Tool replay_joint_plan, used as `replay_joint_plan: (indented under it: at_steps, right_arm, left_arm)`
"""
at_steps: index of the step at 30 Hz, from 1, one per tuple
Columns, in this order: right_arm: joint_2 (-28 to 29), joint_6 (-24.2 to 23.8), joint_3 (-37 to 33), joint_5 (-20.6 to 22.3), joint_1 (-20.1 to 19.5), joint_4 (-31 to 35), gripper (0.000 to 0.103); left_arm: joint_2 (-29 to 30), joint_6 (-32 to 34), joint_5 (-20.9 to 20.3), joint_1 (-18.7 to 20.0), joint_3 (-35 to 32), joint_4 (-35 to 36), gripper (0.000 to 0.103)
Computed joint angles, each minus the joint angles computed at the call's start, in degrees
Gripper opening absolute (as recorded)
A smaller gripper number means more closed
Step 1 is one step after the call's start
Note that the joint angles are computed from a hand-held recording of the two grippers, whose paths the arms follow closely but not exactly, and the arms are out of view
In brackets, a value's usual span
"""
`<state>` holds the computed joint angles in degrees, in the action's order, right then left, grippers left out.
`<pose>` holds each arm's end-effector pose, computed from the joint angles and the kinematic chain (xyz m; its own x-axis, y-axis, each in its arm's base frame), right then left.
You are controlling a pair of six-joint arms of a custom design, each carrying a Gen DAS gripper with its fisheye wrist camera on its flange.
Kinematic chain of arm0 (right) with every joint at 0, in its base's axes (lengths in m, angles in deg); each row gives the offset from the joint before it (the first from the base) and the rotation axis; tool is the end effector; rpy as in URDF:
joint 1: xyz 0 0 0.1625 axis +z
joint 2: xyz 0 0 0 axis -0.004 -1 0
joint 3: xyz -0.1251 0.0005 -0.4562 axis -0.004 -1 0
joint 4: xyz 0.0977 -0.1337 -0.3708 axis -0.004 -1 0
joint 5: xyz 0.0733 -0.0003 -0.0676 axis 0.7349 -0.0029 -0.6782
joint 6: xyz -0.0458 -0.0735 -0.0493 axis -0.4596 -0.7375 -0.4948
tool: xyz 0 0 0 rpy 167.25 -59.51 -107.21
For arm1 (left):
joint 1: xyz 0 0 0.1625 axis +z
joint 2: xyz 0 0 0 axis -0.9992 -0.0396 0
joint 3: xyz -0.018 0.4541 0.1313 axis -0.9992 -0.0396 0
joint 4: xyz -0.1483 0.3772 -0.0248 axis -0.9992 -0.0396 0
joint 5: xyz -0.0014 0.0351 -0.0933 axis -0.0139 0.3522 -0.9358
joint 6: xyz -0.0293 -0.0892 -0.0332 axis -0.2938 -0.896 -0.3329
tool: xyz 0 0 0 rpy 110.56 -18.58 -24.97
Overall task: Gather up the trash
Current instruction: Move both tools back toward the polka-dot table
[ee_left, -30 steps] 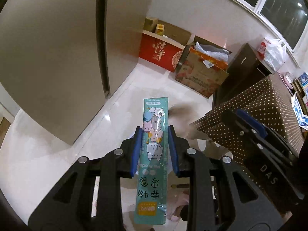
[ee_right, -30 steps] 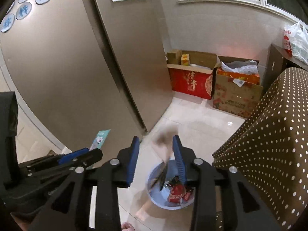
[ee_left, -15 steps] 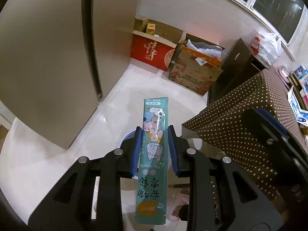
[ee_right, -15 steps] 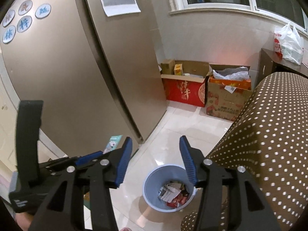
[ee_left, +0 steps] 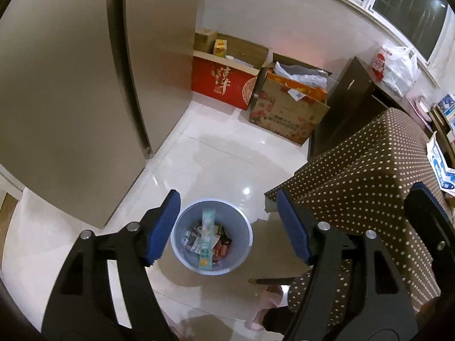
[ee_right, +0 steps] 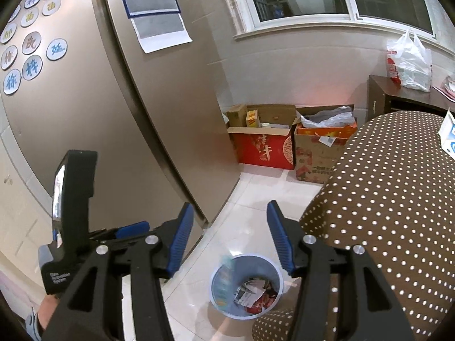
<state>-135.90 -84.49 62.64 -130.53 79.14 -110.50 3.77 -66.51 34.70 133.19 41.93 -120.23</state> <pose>0.0001 -0.7086 0.3799 -0.8343 -0.3109 0.4553 -0.5405 0.6238 -0.5646 -0.4202 -0.7318 -0.0770 -0.8085 -0.1754 -0.5617 0.2367 0.7769 -0.5834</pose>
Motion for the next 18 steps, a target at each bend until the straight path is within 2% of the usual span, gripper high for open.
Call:
replay_joint_plan:
  at_steps: [11,18]
  right_arm:
    - [-4.3,0.7,2.0,1.8,-1.0,0.1,0.054]
    - [-9.1,1.7,3.1,4.3,-3.3,-0.2,0.056]
  left_arm:
    - [-1.3,-0.3,1.9,-4.1,2.0,-1.6,0.070]
    - [1.2,2.7,2.6,-7.5,-2.4,-0.9,0.073]
